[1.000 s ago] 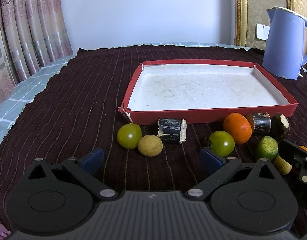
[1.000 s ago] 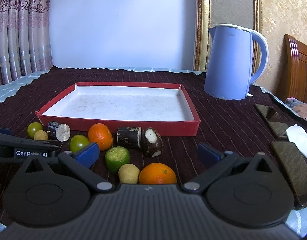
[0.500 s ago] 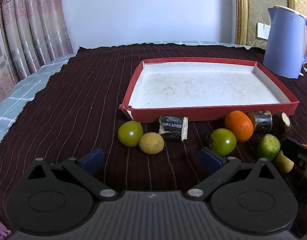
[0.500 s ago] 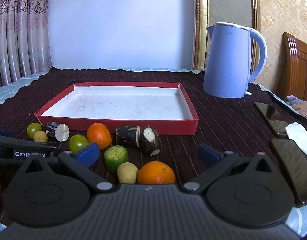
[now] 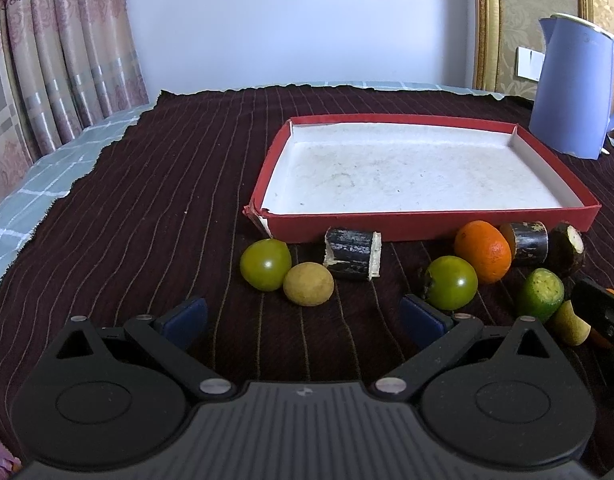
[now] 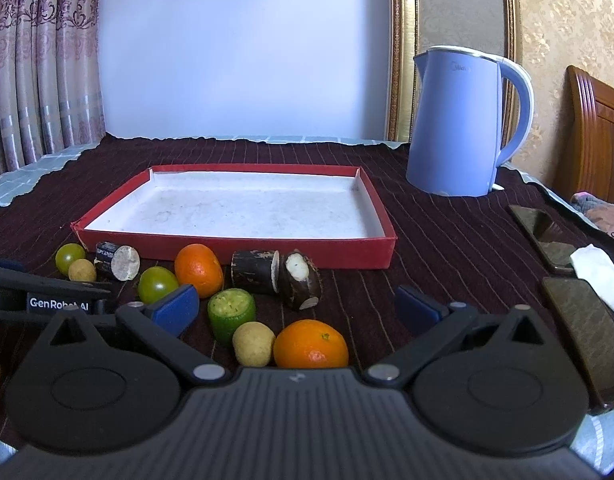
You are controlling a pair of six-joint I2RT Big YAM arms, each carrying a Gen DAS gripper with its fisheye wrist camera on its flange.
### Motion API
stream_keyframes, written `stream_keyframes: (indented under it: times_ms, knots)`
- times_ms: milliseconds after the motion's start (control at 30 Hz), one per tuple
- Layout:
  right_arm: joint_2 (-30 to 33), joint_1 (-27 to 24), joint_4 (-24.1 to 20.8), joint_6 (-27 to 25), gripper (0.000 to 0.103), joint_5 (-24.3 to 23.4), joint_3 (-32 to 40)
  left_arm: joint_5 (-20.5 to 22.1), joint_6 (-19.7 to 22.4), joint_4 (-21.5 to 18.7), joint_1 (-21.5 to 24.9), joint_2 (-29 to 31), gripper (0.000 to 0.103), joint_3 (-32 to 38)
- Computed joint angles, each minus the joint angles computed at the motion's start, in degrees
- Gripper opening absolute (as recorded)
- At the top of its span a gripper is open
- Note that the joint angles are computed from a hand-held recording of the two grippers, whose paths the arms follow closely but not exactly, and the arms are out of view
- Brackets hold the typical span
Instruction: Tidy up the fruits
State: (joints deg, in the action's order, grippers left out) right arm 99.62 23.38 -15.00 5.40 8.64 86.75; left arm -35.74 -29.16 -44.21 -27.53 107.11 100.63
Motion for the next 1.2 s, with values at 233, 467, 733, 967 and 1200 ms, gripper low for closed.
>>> stream_keyframes:
  times_ms: [233, 467, 733, 967, 1200]
  knots:
    - [-0.76, -0.05, 0.7, -1.22, 0.103, -0.09, -1.24, 1.52, 1.81, 2.49, 0.07, -1.95, 0.103, -2.86]
    - [-3.32, -1.01, 2.36, -1.79, 0.103, -2.24, -4.8, 5.3, 5.25, 9.62, 0.69, -6.67, 0.103, -10.63]
    - [-3.61, -2.24, 2.2, -2.59, 0.103, -5.02, -6.08, 9.25, 6.33, 14.0, 2.63, -9.05, 0.103, -14.18]
    - [-3.65, -2.68, 2.83, -3.87, 0.094, -5.28, -6.75, 10.79, 6.19, 13.74, 4.67, -9.16, 0.103, -13.95]
    - [-3.54, -4.51, 1.45, -3.68, 0.092, -6.11, -6.47, 12.18, 7.51, 15.06, 4.61, -9.45, 0.102, -14.61]
